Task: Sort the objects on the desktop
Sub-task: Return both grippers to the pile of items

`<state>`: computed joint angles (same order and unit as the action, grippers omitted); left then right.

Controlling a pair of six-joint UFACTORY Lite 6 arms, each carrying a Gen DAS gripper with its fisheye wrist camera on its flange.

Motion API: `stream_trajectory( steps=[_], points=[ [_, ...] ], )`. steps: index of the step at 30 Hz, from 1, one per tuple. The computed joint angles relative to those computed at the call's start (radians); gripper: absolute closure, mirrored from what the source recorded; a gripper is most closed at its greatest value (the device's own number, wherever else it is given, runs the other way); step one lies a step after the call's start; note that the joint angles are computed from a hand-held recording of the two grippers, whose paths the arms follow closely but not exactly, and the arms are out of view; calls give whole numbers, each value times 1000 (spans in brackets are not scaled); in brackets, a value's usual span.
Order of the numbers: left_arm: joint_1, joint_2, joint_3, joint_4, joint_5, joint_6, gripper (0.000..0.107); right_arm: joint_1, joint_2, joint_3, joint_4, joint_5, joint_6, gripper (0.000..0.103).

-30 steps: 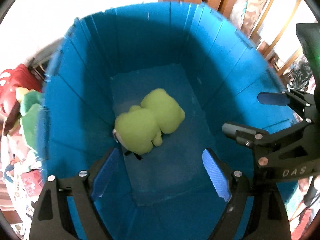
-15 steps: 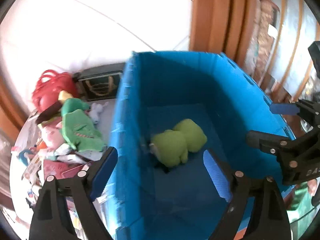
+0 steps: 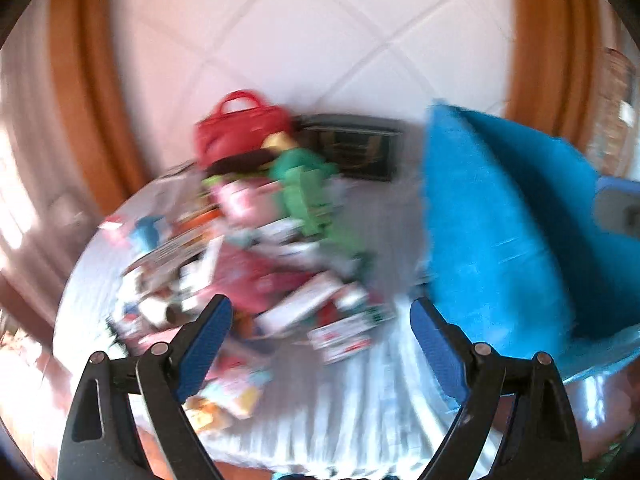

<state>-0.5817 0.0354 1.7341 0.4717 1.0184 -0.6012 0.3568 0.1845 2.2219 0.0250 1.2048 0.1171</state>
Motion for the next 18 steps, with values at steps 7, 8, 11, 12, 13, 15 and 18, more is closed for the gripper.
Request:
stream_trajectory(
  steps=[7, 8, 11, 12, 13, 15, 18],
  points=[
    [408, -309, -559, -95, -182, 105, 16, 293, 87, -129, -65, -238, 179, 0],
    [465, -333, -617, -126, -206, 132, 16, 315, 118, -141, -51, -267, 189, 0],
    [629, -388, -804, -190, -289, 182, 16, 369, 231, -166, -37, -337, 220, 0],
    [684, -410, -878, -197, -325, 187, 16, 379, 276, -165, -30, -357, 217, 0],
    [717, -407, -919, -197, -349, 183, 16, 389, 323, -165, -19, -384, 208, 0],
    [776, -379, -990, -213, -422, 168, 16, 406, 407, -167, -13, -417, 200, 0],
    [781, -315, -1042, -158, -515, 40, 16, 417, 517, -163, -18, -457, 181, 0]
  ],
)
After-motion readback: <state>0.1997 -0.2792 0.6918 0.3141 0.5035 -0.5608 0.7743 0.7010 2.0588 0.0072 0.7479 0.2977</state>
